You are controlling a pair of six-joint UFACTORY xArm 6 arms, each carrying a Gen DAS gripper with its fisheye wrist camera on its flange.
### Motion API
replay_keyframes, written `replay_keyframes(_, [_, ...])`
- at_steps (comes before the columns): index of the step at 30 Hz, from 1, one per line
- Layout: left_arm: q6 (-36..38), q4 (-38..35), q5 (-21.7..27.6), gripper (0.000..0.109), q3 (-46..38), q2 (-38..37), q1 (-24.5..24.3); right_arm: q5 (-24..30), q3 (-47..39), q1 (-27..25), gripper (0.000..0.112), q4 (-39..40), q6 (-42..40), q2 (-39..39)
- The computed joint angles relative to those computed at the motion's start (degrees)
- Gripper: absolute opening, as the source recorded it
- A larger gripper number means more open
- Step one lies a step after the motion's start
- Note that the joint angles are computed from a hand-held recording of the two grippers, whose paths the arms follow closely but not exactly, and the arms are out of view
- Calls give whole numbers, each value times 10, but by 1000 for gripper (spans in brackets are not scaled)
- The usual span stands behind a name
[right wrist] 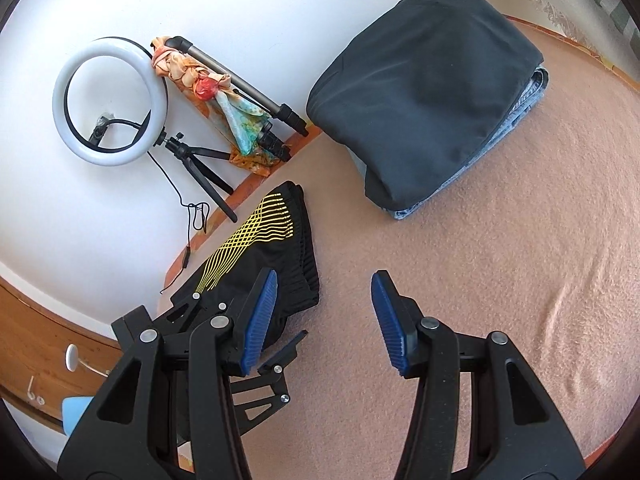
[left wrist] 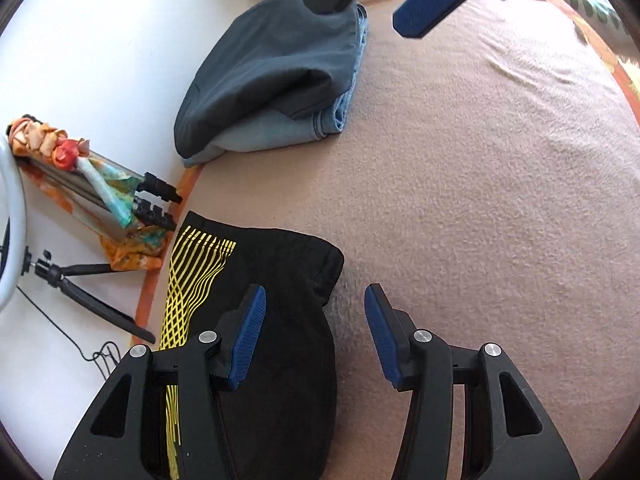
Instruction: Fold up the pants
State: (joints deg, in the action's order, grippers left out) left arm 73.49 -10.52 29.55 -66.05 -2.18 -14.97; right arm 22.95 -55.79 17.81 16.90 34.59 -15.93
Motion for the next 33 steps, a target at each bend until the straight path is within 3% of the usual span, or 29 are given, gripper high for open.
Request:
replay_keyframes(5, [-10,22,-34,50,-6,25,-9,1,-6,-6,52,1,1,6])
replay_keyframes(7, [1,-11,-19,41,-21,36,-8,4,-11,-7,52,2,-1,11])
replay_keyframes(10, [8,-73,25,25,-47,49,0,8,-19,-9,52,3,-2,22])
replay_keyframes(15, [-14,-224,135,15,-116,77,43,14,-44,-11,52,9,-15,49])
replay_keyframes(21, [-80,-386,235,14,-176,106,109,45,-120,-5,61,119,-122,123])
replay_keyframes(25, [-84,-438,243,14,-169,99,125,70,-193,-4,63,201,-179,196])
replay_keyframes(33, [-82,-468,245,14,-178,100,135,96,-329,-6,67,366,-251,341])
